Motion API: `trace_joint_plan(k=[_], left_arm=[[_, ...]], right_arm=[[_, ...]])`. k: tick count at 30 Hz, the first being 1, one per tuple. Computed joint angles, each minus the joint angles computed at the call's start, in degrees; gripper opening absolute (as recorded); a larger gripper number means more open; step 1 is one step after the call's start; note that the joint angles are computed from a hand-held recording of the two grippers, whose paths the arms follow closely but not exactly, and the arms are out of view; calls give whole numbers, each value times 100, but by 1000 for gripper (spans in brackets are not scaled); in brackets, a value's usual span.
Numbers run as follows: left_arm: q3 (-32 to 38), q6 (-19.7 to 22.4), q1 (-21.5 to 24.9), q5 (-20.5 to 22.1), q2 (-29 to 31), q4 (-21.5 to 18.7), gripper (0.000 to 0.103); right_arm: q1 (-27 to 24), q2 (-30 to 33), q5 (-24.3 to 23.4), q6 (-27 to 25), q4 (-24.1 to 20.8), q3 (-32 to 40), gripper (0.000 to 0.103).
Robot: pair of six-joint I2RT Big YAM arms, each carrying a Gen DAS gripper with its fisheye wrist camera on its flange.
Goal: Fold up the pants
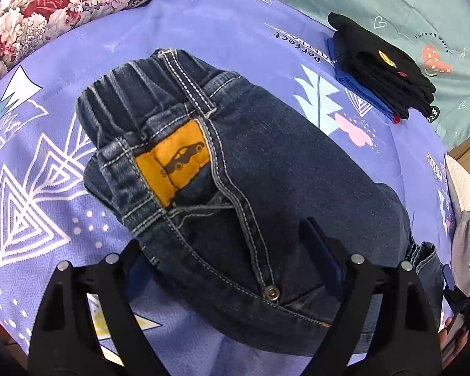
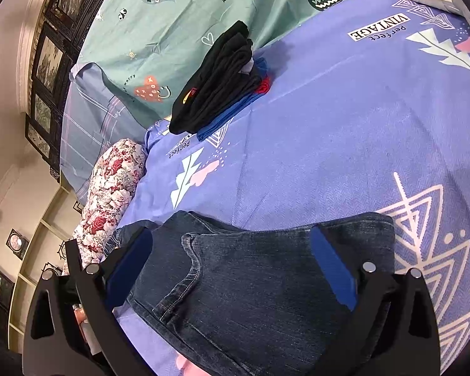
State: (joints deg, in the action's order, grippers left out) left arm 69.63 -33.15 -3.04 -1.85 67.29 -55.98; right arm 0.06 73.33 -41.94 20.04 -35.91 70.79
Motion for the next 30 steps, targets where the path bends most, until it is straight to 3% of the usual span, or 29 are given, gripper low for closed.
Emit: trace_joint_plan(k=[8,11,13,15,17,21,23,26,30], left_arm=[[-3,-41,46,143,-19,22,87],[-110,-246,575,1277,-96,244,76],[-259,-656,1181,2421,-94,402,46],[-465,-978,1630,3428,-54,654,40],[-497,-941,1569,3315,-109,691,38],[-711,-1333,1459,3115,-372,1117,28],[-728,-1334,1342,2904,-500,1183,25],[-553,-861,924,2164,-690,1119,22],[-306,-557,689,1797,-611,957,21]], right_arm=[[0,-1,-8,18,3,0,100],[-11,-2,-30,38,25,-10,100],[-17,-7,-56,49,51,-19,100],[-11,-10,-63,31,65,-26,100],[4,-8,-47,-15,38,-18,100],[-1,-32,-17,-14,58,-36,100],[-31,-48,-45,46,122,-67,100],[-60,-59,-56,119,192,-96,100],[-78,-66,-58,156,233,-108,100]])
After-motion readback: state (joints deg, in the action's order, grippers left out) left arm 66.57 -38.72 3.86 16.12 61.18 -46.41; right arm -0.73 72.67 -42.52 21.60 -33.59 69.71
